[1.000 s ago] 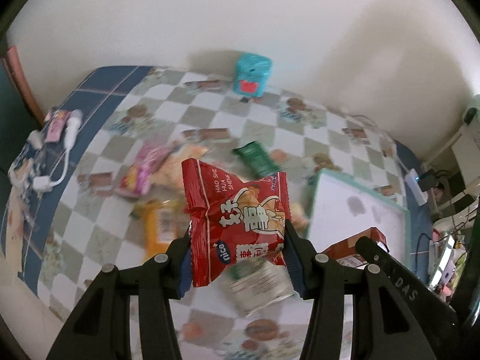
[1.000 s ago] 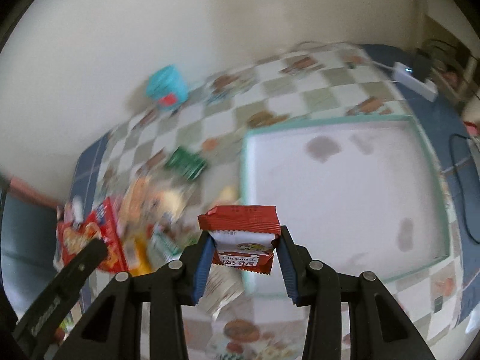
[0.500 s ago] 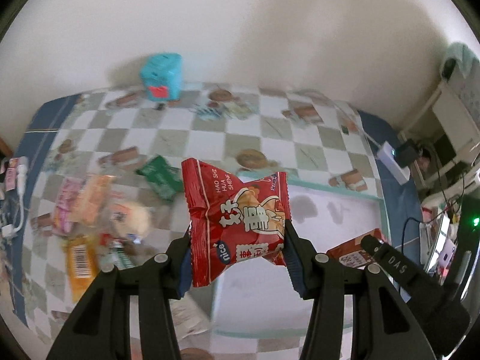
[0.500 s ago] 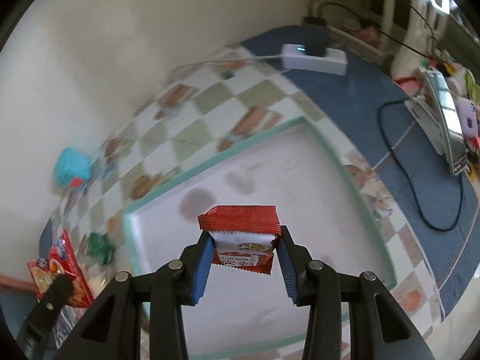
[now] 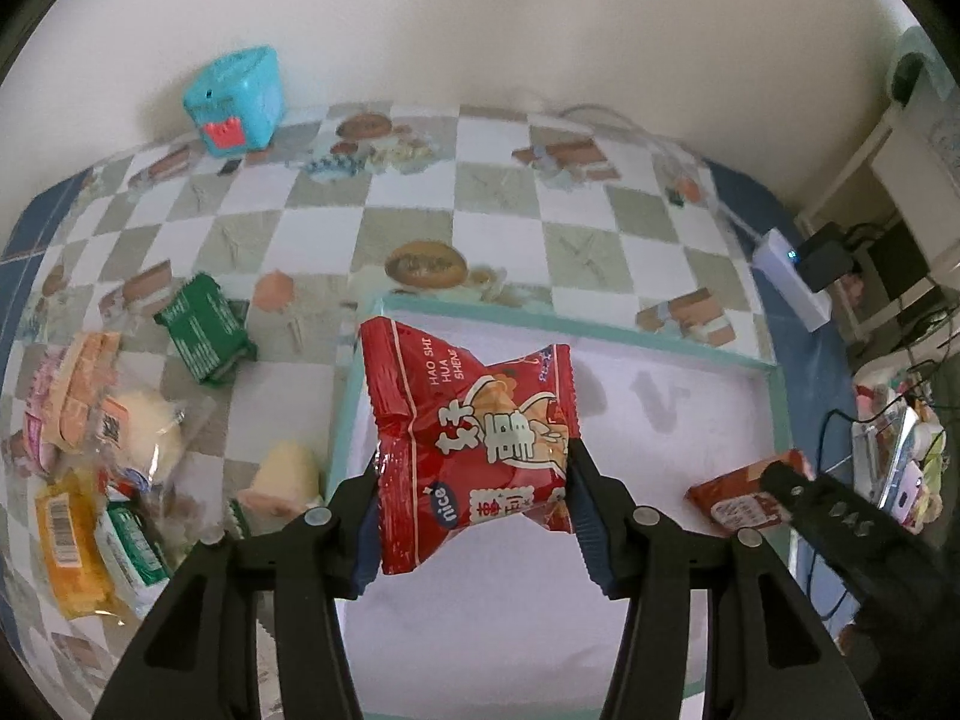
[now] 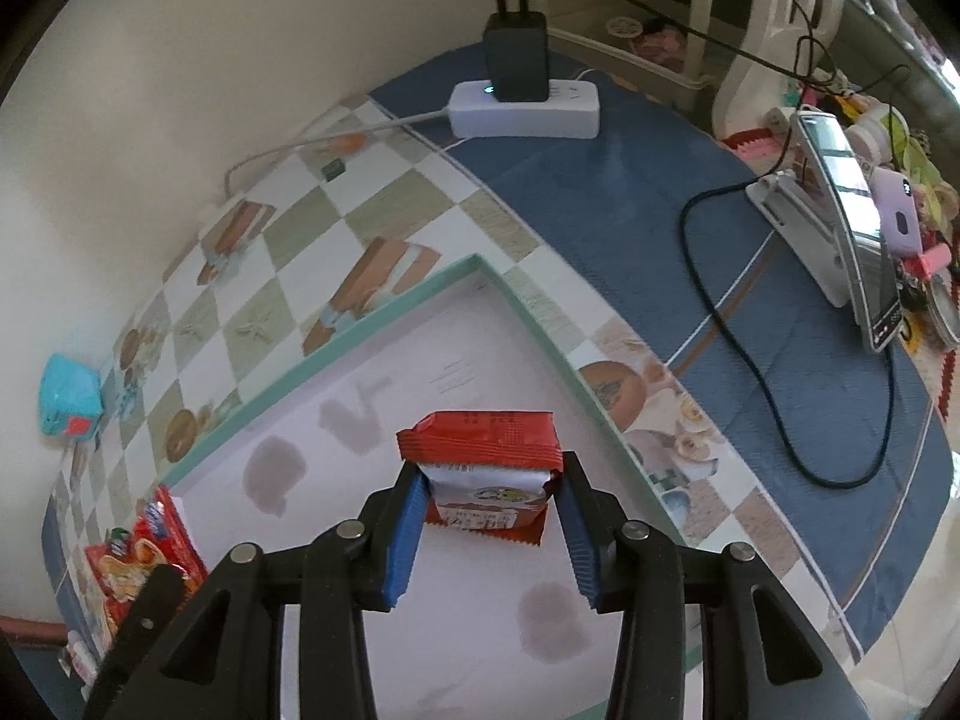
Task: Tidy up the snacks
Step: 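Open the left tool over the tray while the right tool releases the biscuit pack inside, then withdraw both tools from the tray back toward the snack pile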
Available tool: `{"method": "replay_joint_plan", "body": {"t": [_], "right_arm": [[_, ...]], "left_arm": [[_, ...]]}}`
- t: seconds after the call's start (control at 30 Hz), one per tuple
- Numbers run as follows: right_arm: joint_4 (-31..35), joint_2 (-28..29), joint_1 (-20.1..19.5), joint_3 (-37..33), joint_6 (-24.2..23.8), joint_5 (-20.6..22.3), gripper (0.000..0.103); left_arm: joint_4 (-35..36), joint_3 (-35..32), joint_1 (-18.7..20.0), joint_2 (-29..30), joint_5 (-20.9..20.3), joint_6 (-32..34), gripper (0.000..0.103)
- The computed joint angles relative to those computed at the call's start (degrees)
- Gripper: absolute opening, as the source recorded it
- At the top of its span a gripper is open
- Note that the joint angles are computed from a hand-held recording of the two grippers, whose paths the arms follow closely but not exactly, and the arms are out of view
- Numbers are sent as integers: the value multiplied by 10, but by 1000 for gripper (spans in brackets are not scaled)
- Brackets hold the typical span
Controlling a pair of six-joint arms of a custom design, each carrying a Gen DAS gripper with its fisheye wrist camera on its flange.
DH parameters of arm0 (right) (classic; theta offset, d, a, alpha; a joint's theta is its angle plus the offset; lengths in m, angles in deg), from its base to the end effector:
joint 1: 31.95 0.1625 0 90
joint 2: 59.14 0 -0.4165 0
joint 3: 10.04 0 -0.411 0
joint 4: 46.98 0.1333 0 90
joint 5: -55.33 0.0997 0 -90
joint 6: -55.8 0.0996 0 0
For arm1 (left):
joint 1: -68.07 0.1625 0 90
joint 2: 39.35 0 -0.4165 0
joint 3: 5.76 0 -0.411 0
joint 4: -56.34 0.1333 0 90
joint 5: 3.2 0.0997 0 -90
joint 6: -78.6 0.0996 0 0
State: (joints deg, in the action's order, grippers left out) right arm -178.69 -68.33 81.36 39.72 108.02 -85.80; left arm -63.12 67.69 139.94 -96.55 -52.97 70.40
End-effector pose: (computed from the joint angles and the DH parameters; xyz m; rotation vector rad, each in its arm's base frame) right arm 0.3774 -0.7349 -0.0988 -0.5982 -2.2756 0.7078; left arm -0.0408 -0.7597 0.3463 0.1092 2.4659 -0.4838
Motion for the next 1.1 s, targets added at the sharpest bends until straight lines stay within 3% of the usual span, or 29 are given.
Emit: {"method": "replay_joint_plan", "body": {"t": [0.07, 0.13, 0.23, 0.33, 0.4, 0.53, 0.73, 0.8, 1.1], "right_arm": [[0, 1, 0, -2, 0, 2, 46], [-6, 0, 0, 0, -5, 5, 46], [-10, -4, 0, 7, 2, 6, 47], [-21, -9, 2, 15, -1, 3, 57], [-25, -9, 5, 14, -8, -2, 71], [-34, -5, 8, 9, -26, -8, 80], [-42, 6, 11, -3, -52, -6, 91], [-53, 11, 13, -8, -68, -12, 103], [-54, 27, 21, -31, -90, -7, 103]], "left_arm": [[1, 0, 2, 2, 0, -5, 58], [0, 2, 2, 2, 4, -4, 71], [-6, 6, 1, -1, 4, 1, 71], [-10, 7, -1, -4, 9, 3, 71], [-11, 7, -2, -6, 19, 1, 72], [-13, 7, 0, -11, 30, -9, 90], [-13, 2, 10, -19, 46, -26, 93], [-17, 2, 15, -24, 48, -30, 93], [-38, 9, 25, -44, 70, -29, 94]]}}
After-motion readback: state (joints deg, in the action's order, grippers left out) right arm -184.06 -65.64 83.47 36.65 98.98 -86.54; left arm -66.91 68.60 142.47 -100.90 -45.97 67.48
